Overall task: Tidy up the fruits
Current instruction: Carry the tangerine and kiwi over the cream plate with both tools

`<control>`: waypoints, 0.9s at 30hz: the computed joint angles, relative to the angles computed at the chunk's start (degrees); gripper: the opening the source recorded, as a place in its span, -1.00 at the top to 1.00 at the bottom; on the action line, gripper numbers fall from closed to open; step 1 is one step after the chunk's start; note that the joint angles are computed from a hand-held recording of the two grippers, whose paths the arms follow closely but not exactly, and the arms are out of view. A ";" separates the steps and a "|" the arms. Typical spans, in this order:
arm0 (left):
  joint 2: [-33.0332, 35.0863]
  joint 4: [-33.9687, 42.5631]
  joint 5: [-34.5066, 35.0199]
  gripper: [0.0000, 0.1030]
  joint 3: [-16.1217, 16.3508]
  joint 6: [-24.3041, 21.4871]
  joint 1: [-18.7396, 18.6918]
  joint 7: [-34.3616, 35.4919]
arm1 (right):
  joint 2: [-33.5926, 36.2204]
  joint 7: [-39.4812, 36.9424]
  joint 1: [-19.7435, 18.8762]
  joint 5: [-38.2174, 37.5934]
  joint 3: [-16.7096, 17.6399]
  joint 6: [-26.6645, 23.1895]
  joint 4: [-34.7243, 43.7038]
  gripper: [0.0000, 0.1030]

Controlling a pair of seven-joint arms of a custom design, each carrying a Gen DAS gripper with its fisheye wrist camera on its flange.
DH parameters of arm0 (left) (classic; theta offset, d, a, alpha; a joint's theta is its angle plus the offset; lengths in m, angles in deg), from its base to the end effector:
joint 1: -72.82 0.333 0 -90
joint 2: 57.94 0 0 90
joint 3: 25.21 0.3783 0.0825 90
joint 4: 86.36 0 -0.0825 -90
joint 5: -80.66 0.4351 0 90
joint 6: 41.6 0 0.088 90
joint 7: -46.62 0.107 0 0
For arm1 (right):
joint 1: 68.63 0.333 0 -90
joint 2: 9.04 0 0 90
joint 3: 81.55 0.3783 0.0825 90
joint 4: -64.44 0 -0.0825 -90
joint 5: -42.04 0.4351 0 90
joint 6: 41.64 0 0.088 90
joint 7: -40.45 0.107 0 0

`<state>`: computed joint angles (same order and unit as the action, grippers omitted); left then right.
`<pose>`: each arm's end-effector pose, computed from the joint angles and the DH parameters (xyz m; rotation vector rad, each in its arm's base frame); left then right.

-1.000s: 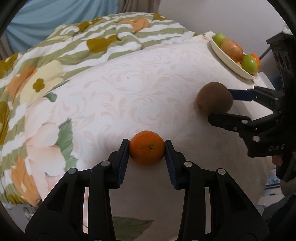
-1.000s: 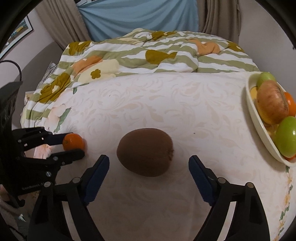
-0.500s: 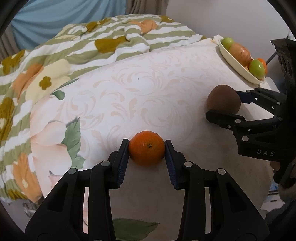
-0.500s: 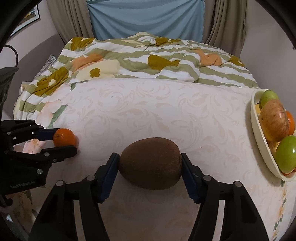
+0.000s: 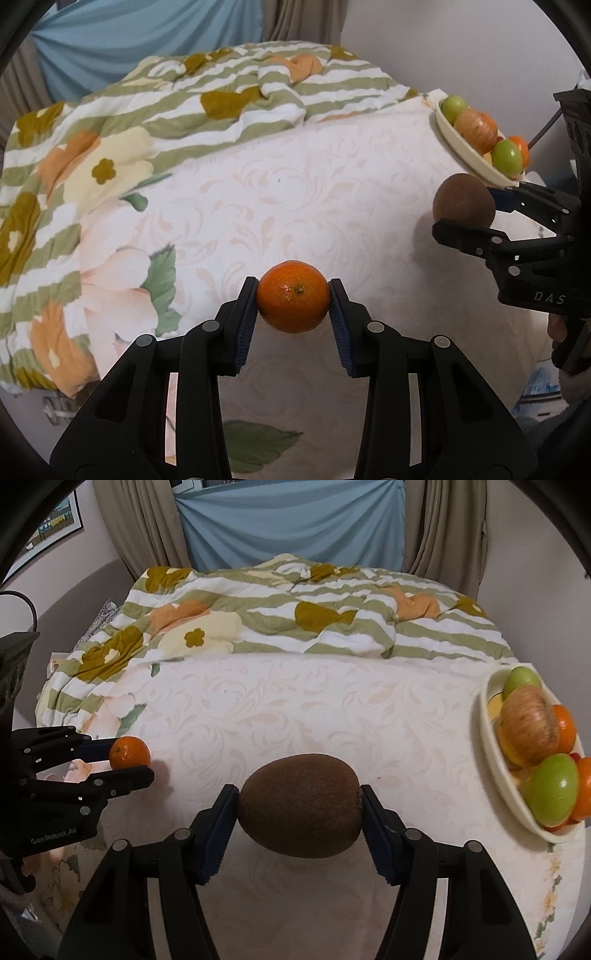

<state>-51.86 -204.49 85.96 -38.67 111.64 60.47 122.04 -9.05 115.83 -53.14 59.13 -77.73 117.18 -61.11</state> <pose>0.5918 -0.2845 0.4750 -1.7202 2.2378 -0.6448 0.5852 0.1915 0.4828 -2.1051 1.4793 -0.3365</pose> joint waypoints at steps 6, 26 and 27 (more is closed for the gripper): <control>-0.24 3.18 4.40 0.13 0.05 -0.97 -1.71 -6.04 | -3.68 -3.99 -1.06 3.86 -1.26 -1.21 -0.94 -0.17; 16.55 33.07 18.20 0.13 -0.88 -9.54 -14.83 -25.20 | -7.47 -28.87 -9.71 18.17 -9.56 -10.09 3.10 -0.17; 17.90 35.10 18.54 0.13 -0.68 -10.23 -15.67 -25.29 | -7.22 -29.95 -10.26 18.78 -9.74 -10.55 3.54 -0.17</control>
